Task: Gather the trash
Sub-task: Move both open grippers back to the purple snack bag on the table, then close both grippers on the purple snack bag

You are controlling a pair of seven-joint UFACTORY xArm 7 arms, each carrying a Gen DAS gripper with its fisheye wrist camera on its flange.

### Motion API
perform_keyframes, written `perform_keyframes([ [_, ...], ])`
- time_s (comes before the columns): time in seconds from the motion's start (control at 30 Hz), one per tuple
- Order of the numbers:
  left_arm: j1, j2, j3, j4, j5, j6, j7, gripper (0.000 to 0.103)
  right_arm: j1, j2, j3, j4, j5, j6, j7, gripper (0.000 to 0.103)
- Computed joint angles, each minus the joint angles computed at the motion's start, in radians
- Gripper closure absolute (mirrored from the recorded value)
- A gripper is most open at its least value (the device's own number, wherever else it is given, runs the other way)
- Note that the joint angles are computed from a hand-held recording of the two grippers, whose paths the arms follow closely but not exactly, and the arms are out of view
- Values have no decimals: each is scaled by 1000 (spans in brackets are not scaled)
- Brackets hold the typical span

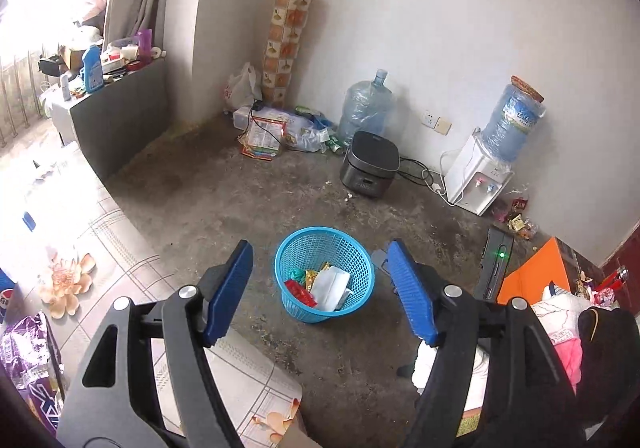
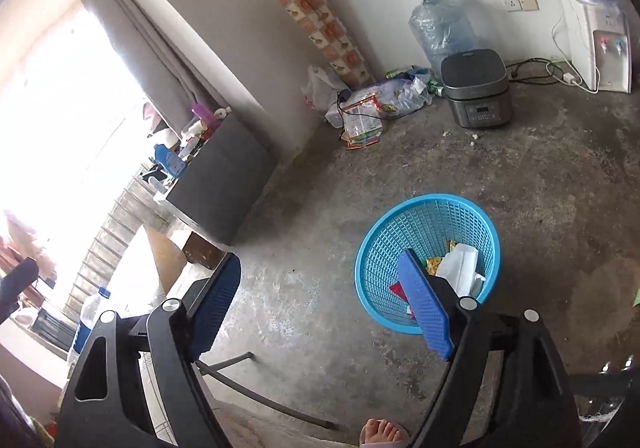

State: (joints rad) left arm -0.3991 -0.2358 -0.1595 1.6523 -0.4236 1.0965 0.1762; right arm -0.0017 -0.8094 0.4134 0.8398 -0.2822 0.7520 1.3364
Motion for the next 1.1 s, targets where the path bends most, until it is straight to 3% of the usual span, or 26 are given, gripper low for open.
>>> perform_keyframes([
  [0.1, 25, -102, 66, -61, -37, 24, 45, 30, -37, 69, 79, 147, -69, 65, -34, 7],
  [0.2, 55, -186, 135, -108, -58, 39, 92, 24, -52, 141, 144, 272, -133, 76, -64, 7],
  [0.37, 142, -304, 228, -183, -13, 23, 132, 21, 22, 278, 176, 412, -131, 16, -101, 7],
  [0.63, 294, -361, 351, -258, 67, -10, 93, 20, 270, 537, 89, 525, 8, -178, -147, 7],
  [0.83, 357, -351, 414, -319, 76, -19, 93, 20, 408, 735, 36, 666, 148, -146, -182, 7],
  [1.03, 388, -312, 436, -368, 58, -18, 131, 21, 497, 839, -27, 710, 312, -186, -207, 18],
  [1.1, 387, -291, 437, -378, 43, -24, 160, 28, 527, 872, -47, 737, 301, -181, -184, 25],
])
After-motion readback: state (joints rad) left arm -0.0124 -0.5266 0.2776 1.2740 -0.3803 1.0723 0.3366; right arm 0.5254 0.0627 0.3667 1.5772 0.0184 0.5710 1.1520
